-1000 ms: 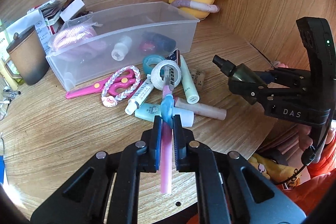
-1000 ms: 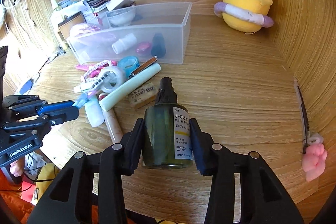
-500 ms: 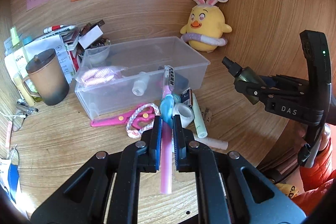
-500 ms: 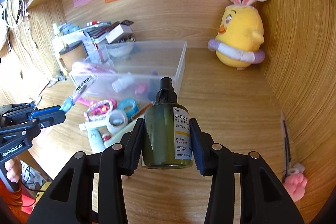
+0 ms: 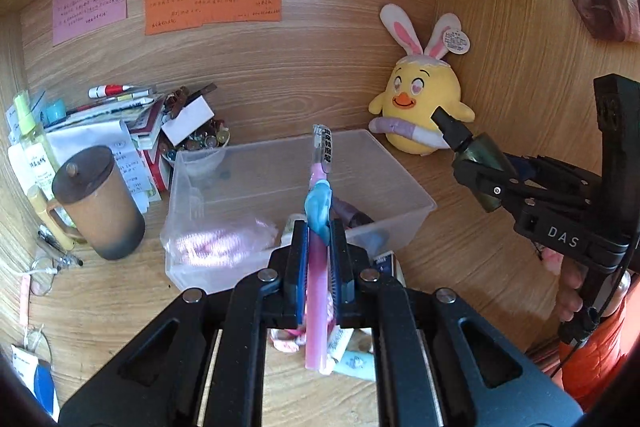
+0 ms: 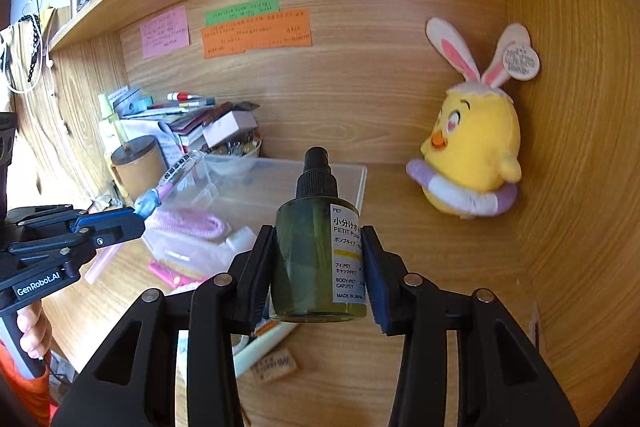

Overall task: Organize objects
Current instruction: 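Carry both items into the clear box and release them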

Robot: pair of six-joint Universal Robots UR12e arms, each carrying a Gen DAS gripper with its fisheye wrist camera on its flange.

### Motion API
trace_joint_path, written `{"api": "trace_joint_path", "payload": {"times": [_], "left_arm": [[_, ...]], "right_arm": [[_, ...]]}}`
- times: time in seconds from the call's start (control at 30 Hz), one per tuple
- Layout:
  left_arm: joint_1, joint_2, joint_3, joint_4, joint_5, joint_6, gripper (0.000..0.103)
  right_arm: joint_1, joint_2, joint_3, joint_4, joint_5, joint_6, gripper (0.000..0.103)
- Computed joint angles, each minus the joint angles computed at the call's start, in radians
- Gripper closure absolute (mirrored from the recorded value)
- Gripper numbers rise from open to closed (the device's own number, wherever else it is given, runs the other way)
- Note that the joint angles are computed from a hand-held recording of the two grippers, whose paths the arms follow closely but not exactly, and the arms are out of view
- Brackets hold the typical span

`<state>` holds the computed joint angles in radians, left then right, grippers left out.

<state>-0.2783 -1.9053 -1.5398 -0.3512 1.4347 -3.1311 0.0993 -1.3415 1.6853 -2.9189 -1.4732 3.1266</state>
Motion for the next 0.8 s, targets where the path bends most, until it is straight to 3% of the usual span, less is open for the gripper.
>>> {"api": "trace_joint_path", "payload": {"times": [0.4, 0.8], "left_arm": [[0.010, -0.076, 0.134, -0.102, -0.024, -0.024, 0.094], [0.013, -0.158, 0.234, -0.275, -0.030, -0.023, 0.094]], "right_arm": [[0.014, 0.071, -0.105, 0.065, 0.021, -0.033, 0.065], [0.009, 0.161, -0.209, 0.268, 0.075, -0.037, 0.065]]}}
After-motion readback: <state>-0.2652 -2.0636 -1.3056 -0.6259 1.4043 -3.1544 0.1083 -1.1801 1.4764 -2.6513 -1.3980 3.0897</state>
